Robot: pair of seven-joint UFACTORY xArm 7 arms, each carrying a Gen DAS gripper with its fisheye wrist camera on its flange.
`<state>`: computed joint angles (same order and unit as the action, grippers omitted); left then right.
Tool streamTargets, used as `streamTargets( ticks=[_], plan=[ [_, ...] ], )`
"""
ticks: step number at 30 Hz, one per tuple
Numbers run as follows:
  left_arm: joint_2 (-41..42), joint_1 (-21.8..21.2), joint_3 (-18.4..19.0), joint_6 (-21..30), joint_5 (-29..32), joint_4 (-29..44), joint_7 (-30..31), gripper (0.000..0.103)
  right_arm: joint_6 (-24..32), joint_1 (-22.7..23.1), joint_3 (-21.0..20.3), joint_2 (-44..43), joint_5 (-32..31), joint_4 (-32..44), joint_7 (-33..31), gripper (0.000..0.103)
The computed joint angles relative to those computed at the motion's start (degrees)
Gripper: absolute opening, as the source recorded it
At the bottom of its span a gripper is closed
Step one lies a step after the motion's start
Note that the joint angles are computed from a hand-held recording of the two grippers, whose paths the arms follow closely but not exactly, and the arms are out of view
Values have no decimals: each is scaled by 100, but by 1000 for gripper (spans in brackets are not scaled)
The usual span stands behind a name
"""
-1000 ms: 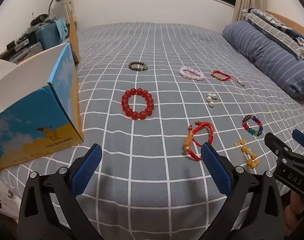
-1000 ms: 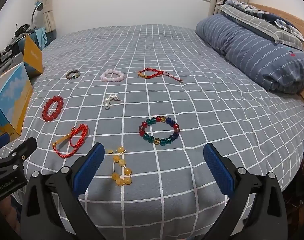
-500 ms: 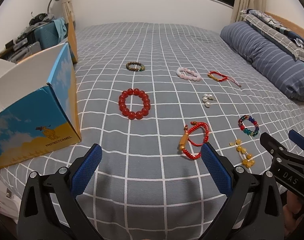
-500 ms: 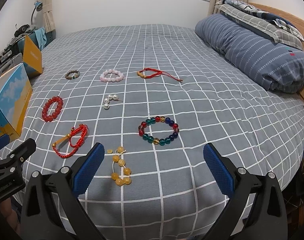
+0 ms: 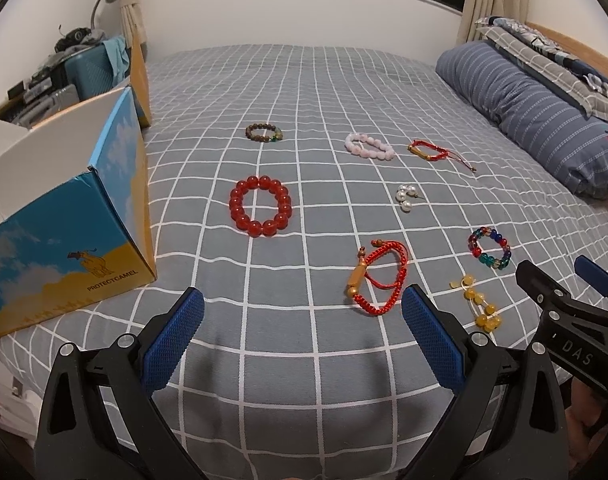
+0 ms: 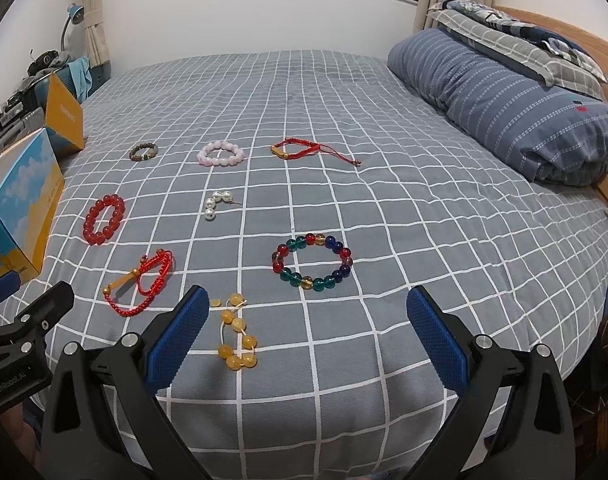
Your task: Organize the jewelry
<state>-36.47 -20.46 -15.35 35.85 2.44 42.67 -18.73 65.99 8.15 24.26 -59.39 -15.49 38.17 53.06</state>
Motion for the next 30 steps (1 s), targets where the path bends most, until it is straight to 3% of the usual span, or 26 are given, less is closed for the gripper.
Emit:
streamTargets(
  ticks=[30],
  plan=[
    [37,-88,3,-17,-55,17,1,97,14,-23,-10,-78,-44,-46,-22,95]
  ],
)
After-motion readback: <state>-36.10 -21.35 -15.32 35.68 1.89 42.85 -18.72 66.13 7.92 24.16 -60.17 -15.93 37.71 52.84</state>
